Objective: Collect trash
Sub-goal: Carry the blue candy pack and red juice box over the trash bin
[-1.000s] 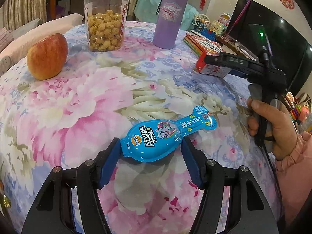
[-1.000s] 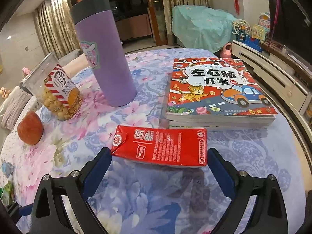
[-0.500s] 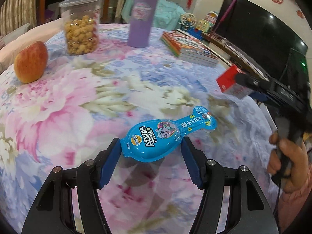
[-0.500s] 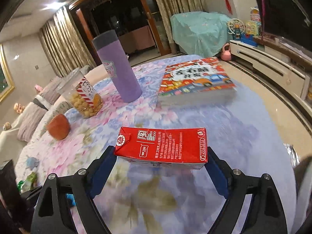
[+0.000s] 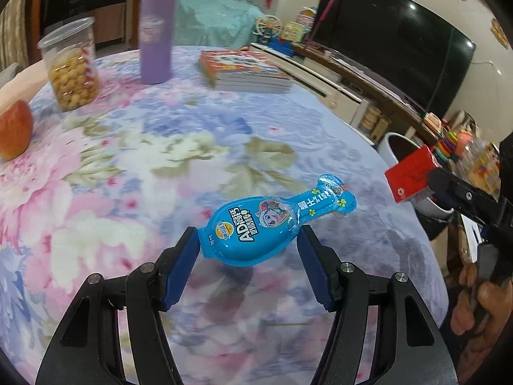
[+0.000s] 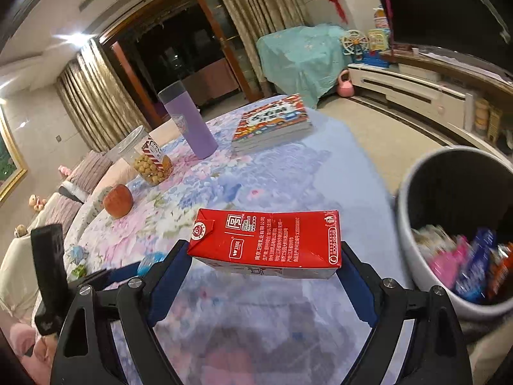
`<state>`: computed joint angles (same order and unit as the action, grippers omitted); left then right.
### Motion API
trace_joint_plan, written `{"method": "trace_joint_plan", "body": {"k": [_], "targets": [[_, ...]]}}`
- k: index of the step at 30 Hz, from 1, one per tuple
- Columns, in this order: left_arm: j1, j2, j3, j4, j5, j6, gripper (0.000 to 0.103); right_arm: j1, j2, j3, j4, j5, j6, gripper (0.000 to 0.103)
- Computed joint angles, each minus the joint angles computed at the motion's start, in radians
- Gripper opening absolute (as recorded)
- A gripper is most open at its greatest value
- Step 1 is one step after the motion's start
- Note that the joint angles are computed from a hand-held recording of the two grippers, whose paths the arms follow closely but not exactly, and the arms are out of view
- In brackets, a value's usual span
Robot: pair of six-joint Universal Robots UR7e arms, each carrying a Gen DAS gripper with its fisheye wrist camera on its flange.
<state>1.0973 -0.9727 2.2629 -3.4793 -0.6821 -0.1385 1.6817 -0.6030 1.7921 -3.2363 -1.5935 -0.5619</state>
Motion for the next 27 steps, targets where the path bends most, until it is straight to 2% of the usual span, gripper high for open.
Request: {"method": "trace_joint_plan", "body": {"k": [13,27], "targets": [[-0.064,0.085,-0.083,0.051,-0.018,0.02,0.063,-0.071,-0.113,0.128,-0.078,0.013,0.013,0.09],[-0.108,0.17,-0.207,0.103,-0.034,0.084,0.063,-0.131,-0.191,0.155,-0.104,0.036,0.024,0.09]]}}
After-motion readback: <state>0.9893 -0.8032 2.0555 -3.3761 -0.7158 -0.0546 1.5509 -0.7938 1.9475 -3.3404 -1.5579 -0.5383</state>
